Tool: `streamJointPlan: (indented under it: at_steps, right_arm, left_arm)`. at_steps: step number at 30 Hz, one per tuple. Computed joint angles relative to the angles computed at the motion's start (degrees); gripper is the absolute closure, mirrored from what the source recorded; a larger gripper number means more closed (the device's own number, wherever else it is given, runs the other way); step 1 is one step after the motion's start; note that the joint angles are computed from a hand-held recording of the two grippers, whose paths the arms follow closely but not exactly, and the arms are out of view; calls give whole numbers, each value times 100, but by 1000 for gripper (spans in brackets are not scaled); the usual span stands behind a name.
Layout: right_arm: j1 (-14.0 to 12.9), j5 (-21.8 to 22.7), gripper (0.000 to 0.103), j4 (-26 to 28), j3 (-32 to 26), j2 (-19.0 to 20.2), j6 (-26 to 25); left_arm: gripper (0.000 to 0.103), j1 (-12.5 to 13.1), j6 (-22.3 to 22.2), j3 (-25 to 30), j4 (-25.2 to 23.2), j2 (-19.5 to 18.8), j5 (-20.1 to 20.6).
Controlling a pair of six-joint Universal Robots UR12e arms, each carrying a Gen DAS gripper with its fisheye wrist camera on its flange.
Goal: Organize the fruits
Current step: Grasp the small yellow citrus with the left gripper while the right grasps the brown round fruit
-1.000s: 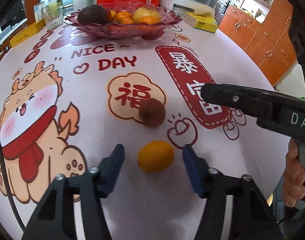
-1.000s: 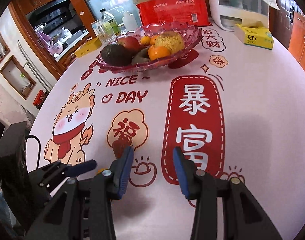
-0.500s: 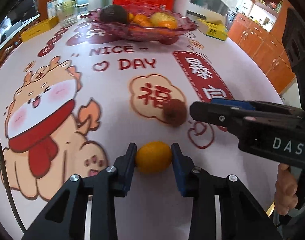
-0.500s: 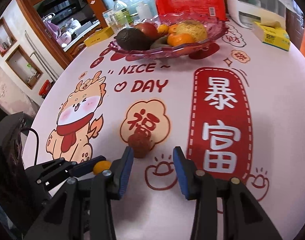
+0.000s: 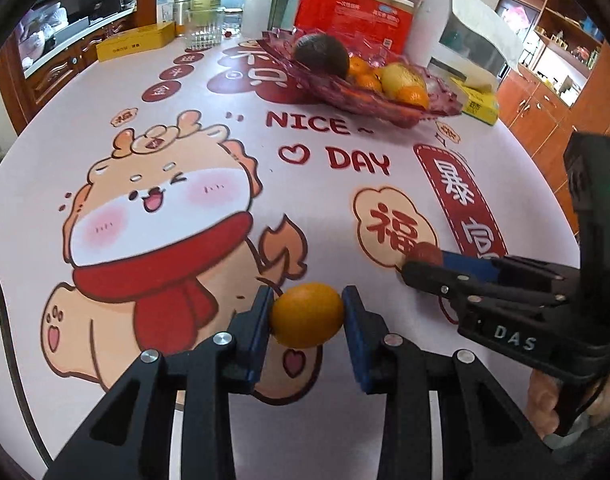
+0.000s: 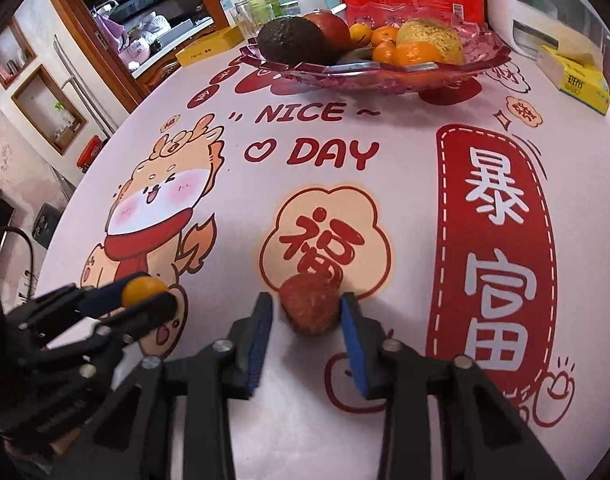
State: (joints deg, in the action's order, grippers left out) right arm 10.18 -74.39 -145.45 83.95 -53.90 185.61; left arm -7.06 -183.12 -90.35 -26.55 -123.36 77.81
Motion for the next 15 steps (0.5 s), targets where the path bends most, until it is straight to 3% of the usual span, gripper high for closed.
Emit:
streamJointPlan:
  at_steps: [7, 15]
  right_arm:
    - [5, 16, 74, 132, -75, 8, -37]
    - [-12, -41, 74, 255, -175, -168, 45]
  left_arm:
    - [70, 15, 45, 140, -106, 17, -10]
    - [70, -32, 166, 677, -787, 48, 27]
